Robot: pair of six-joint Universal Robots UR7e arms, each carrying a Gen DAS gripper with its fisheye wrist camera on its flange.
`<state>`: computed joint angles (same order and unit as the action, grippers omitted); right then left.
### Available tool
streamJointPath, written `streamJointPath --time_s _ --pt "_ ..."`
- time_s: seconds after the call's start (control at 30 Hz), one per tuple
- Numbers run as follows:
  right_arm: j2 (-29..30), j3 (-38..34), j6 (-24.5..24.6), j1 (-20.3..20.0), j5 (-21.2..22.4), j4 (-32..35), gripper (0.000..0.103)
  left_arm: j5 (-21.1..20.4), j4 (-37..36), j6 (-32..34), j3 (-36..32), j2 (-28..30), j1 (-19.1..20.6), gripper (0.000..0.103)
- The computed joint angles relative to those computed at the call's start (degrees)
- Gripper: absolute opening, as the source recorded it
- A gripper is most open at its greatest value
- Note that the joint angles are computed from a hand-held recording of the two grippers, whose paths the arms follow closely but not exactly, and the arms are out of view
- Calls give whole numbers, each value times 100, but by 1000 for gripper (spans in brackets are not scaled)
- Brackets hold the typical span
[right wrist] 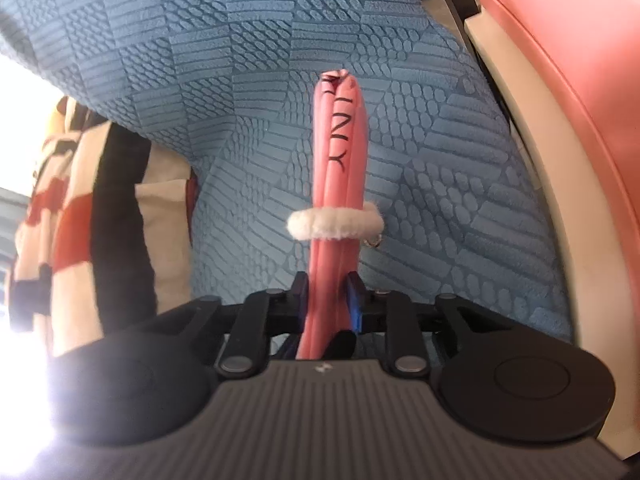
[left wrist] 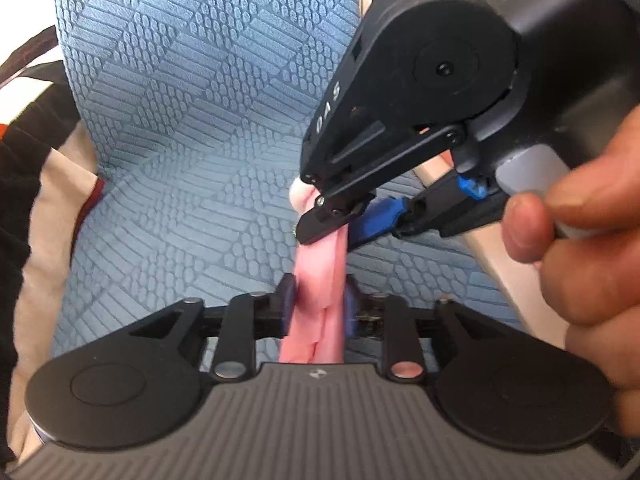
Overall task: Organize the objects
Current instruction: 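Take the ringed pink strip with the right tool while the left tool releases it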
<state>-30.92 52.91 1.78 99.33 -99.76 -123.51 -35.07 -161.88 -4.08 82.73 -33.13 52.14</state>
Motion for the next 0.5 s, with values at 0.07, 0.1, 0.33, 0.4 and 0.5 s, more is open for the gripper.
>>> streamJointPath --time_s 0.07,0.1,0.33,0.4,0.5 --pt "14 -18 -135 34 -157 -101 15 -77 51 -64 14 -43 -5 46" --pt "20 -50 -160 25 -175 -97 14 -110 16 -98 41 -61 -20 49" --pt "-55 67 -598 86 -393 -475 11 -712 -300 -479 366 -428 -53 51" --pt "-73 119 -740 111 -485 -584 11 -793 -358 -598 461 -546 -79 51" --pt "-135 198 -819 116 -535 -640 11 -1005 -473 -798 613 -746 -86 51"
